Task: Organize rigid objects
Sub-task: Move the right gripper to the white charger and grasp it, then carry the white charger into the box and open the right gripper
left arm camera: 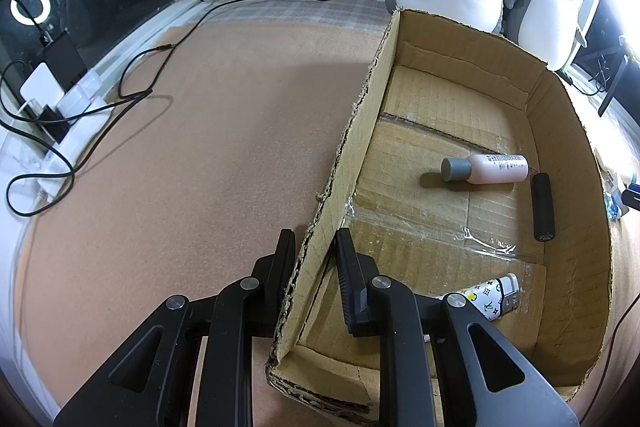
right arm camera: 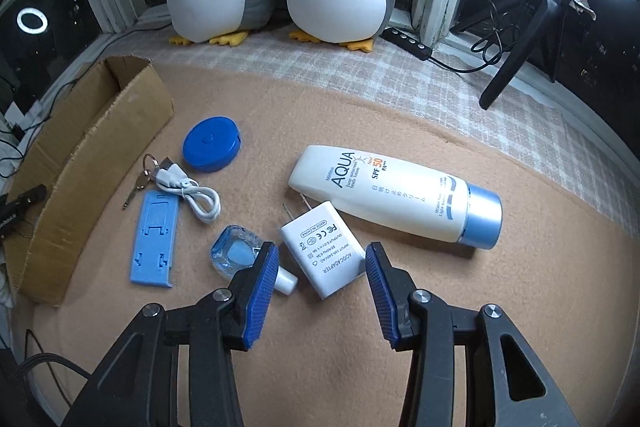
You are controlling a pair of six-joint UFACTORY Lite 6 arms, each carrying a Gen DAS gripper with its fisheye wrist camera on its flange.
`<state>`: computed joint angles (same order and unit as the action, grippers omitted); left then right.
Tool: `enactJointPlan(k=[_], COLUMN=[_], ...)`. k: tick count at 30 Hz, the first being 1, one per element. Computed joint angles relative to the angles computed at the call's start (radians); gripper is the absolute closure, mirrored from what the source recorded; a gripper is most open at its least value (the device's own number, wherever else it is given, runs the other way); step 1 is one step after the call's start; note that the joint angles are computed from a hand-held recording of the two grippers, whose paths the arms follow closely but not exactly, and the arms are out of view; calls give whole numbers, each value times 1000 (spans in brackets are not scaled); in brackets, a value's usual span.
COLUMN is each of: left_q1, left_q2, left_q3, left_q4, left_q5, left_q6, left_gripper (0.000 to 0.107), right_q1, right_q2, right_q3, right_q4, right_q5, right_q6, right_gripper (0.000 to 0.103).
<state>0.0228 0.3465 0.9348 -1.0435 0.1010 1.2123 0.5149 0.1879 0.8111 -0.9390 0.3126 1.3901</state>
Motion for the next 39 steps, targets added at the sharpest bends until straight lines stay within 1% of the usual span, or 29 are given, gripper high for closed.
enactJointPlan(k=[7, 12, 15, 20, 24, 28, 34, 39], left_q1=[-5, 1, 1, -4, -5, -5, -6, -3], left_q2=[1, -1, -1, 0, 0, 0, 0, -1], left_q3=[1, -4, -4, -2, -1, -1, 0, -1], left_q4=[11, -16, -16, 4, 12, 14, 24, 19], left_q5=[-2, -1, -1, -4, -5, -4, -4, -4], left_q6=[-17, 15, 15, -9, -19, -21, -31, -21], left_gripper=[88, 88, 88, 88, 88, 88, 88, 88], right_q1=[-42, -33, -30, -40, -37, -26, 13, 33], right_q2=[59, 88, 104, 89, 66, 33, -17, -96], right_q3=[51, 79, 87, 60, 28, -14, -76, -143], right_q4=[65, 108, 115, 128, 72, 0, -98, -171], right_q5=[-33, -24, -11, -34, -44, -49, -30, -28], right_q6=[-106, -168, -178, -182, -105, 0, 161, 298], right_gripper=[62, 62, 62, 63, 68, 70, 70, 71])
